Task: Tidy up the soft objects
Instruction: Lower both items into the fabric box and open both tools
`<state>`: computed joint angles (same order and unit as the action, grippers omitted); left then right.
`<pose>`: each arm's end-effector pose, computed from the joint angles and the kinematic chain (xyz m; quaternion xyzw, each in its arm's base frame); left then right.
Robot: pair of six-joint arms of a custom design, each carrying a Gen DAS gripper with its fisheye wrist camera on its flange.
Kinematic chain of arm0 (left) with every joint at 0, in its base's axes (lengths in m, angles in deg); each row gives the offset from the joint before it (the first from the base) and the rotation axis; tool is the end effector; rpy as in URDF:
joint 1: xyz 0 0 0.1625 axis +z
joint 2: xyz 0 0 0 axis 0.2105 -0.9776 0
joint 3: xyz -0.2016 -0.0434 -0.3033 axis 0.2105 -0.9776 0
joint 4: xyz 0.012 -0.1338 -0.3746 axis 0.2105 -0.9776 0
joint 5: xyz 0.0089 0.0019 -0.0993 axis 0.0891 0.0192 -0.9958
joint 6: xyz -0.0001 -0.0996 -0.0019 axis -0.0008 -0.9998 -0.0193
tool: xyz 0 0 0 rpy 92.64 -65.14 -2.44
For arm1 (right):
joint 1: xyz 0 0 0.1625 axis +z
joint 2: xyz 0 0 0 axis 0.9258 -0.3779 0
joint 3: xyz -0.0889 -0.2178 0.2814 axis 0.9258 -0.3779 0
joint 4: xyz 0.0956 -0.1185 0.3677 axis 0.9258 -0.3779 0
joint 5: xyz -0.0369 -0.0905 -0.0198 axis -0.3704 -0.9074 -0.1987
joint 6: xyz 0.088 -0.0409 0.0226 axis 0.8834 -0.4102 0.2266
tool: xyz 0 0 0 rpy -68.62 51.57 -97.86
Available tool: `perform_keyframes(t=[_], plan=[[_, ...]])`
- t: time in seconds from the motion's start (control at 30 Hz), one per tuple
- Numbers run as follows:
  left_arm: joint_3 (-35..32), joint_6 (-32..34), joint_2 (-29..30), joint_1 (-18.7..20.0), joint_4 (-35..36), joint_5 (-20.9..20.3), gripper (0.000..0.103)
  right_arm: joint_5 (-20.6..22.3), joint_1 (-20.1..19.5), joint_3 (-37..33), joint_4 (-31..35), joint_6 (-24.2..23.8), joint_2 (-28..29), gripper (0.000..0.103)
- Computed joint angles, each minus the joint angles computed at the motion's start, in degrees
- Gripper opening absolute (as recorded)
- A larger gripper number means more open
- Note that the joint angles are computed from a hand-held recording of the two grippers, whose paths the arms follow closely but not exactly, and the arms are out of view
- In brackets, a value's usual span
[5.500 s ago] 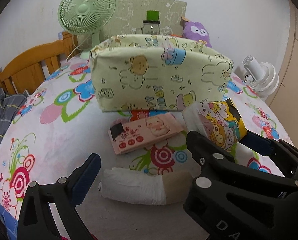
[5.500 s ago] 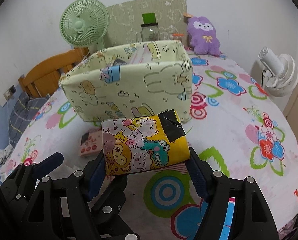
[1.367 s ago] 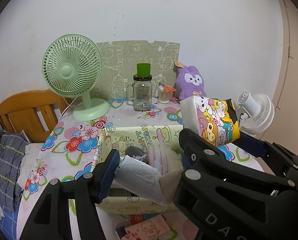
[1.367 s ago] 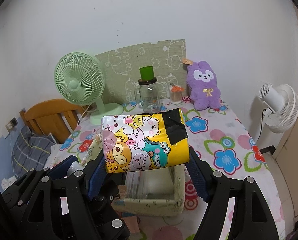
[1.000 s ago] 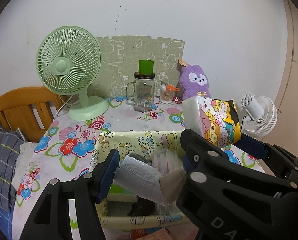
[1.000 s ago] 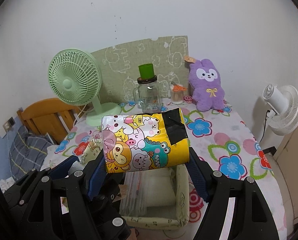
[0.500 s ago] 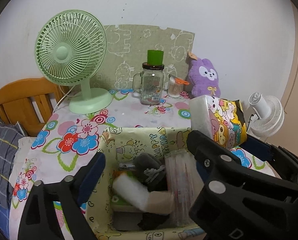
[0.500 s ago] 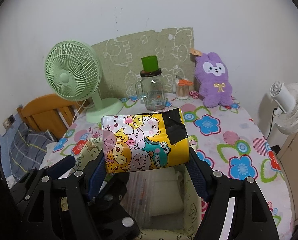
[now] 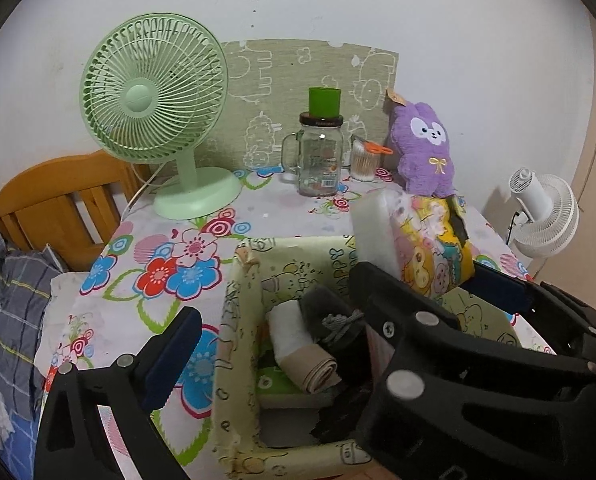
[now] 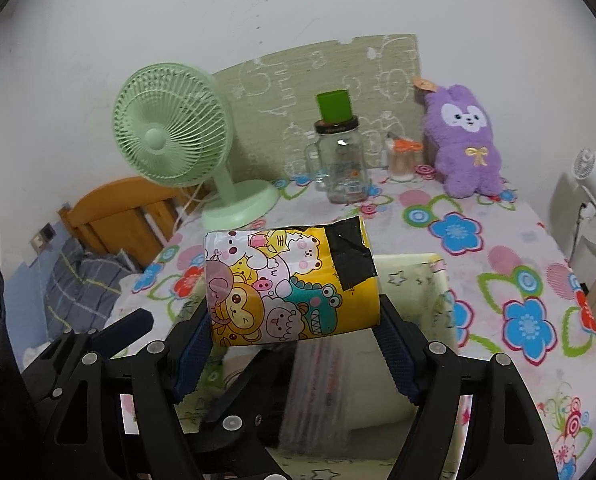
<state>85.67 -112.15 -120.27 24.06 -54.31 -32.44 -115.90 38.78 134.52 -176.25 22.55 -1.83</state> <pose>-0.2529 -0.4663 0.1493 0.0436 0.8183 -0.4287 0.3804 0.2733 -0.5266 0.1185 0.3162 -0.9019 0.2656 0.1264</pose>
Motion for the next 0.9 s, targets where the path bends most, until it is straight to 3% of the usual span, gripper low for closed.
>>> perform_keyframes(t=[0.1, 0.17, 0.53, 0.9], plan=[[0.3, -0.8, -0.4, -0.3, 0.8, 0.1, 0.101, -0.5, 0.2, 0.1, -0.5, 0.0, 0.1, 0.092], [0.4, -1.0, -0.6, -0.6, 1.1, 0.3, 0.101, -0.4, 0.2, 0.6, -1.3, 0.2, -0.2, 0.094], [0.9, -4.7, -1.4, -3.2, 5.2, 1.2, 0.101, -2.8, 1.3, 3.5, -3.6, -1.2, -3.0, 0.094], [1.7, -12.9, -3.2, -7.4, 13.8, 2.0, 0.102, -4.0, 2.5, 8.0, -5.1, -1.5, -7.9, 0.094]])
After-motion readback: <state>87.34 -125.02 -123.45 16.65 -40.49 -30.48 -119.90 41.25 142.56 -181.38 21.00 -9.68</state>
